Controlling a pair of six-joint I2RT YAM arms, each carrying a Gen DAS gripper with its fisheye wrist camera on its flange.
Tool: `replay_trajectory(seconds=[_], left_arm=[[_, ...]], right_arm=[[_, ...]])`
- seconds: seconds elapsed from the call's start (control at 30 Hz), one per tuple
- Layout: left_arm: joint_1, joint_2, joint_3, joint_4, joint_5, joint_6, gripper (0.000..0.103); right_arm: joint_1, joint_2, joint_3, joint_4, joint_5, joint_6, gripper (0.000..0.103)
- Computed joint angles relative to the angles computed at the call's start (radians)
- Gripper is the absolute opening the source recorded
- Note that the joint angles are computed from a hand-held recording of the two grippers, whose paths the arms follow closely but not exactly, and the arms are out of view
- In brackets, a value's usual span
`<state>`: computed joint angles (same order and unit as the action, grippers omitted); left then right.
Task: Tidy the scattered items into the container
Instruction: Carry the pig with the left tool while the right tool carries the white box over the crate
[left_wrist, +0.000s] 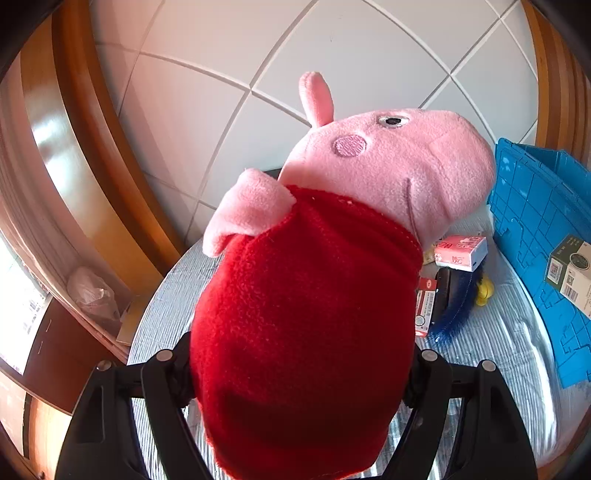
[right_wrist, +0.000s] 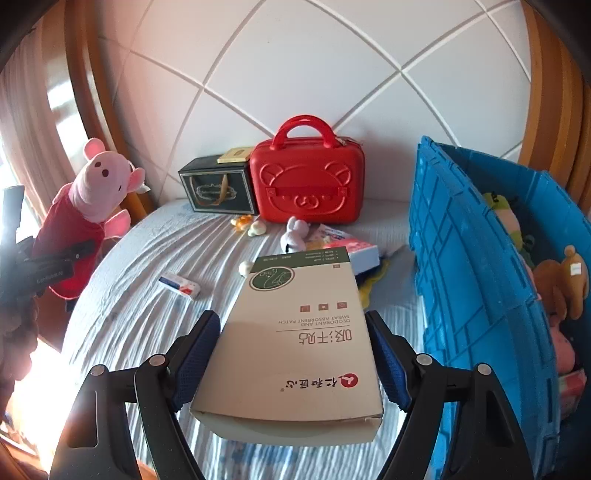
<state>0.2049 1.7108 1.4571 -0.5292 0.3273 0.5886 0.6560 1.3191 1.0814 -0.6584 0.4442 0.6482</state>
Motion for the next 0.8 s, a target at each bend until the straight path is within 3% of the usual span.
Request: replay_trajectory(seconds=[0.53,0.8], left_arm=[[-0.202,-0.260,-0.084,-0.069,-0.056,-0.133,0.078],[-0.409,-0.338,-0.095,-0.088,-0.156,-0.223,0.078]], right_arm=[[-0.075,-0.330,0.061,-0.205,-0.013,-0.139,0.079],[-0.233,-0.494,0.036,-0.279,-0.129,-0.230,0.079]])
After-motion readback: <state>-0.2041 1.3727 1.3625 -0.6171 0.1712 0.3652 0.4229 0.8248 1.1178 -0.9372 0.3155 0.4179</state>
